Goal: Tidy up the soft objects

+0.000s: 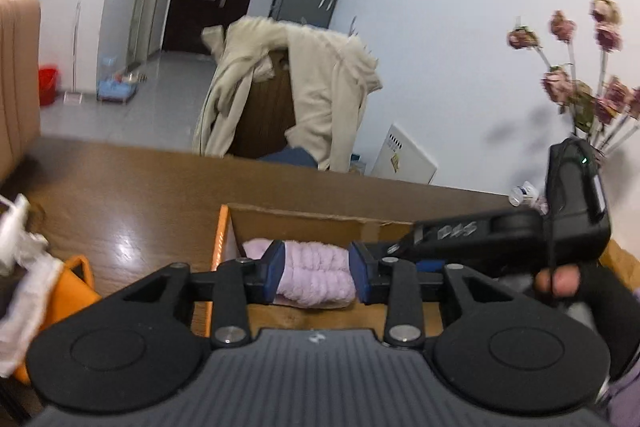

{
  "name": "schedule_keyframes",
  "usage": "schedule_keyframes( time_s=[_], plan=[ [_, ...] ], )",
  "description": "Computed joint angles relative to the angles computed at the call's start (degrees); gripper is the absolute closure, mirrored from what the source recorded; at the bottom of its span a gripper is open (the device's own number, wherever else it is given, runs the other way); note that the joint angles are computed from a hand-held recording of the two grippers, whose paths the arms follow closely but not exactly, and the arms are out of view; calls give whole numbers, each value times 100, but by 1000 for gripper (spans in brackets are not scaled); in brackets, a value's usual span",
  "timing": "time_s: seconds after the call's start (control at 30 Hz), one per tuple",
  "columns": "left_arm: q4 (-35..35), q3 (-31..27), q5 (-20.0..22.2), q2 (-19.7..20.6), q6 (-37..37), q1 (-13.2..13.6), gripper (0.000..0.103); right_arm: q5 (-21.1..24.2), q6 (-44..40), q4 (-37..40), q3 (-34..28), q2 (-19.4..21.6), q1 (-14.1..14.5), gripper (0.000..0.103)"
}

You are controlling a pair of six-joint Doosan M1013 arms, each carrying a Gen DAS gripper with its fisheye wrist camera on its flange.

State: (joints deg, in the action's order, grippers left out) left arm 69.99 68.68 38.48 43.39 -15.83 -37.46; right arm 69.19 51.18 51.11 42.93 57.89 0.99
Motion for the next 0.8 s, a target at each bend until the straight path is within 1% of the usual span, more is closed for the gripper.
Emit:
schedule_keyframes(
  time_s=[0.07,0.13,0.2,0.23,0.27,0.3,0.33,0.37,0.4,0.5,0.53,0.57,0.63,0.7,0.77,0.8],
  plan=[
    [204,79,142,-101,-32,-103,58,-212,-286,203,351,-250,-94,54],
    [472,218,219,-234,-194,-216,52,-423,-615,361,680,-521,-184,51],
    [615,285,345,-317,-331,-335,48,-701,-1158,627,1242,-924,-321,44],
    [625,335,377,-371,-336,-396,43,-803,-1476,784,1488,-1110,-414,41],
    [665,424,395,-441,-347,-468,40,-1007,-1967,1061,1876,-1357,-503,37],
    [749,507,426,-500,-350,-543,39,-1127,-2392,1288,2183,-1552,-611,34],
    [851,589,490,-552,-361,-622,34,-1282,-2841,1536,2498,-1749,-695,32],
    [1004,708,565,-616,-434,-716,27,-1430,-3252,1778,2800,-1936,-778,28],
    [1196,838,651,-677,-554,-816,25,-1563,-3640,2020,3091,-2108,-864,25],
    [1661,1206,836,-841,-935,-1071,18,-1834,-4753,2548,3844,-2532,-1093,24],
    [1785,1337,911,-894,-1058,-1159,12,-1883,-5056,2690,4048,-2639,-1158,23],
    [1917,1456,1058,-926,-1246,-1253,4,-1924,-5421,2909,4309,-2749,-1237,19],
    [2220,1721,1315,-972,-1746,-1422,2,-1986,-6102,3365,4806,-2935,-1358,15],
    [2376,1964,1345,-1018,-2151,-1561,0,-1887,-7000,3906,5321,-3082,-1511,13],
    [2327,2089,1394,-1013,-2365,-1683,0,-1843,-7794,4342,5807,-3208,-1624,13],
    [2264,2118,1430,-996,-2362,-1729,0,-1800,-8029,4474,6004,-3257,-1675,13]
  ],
)
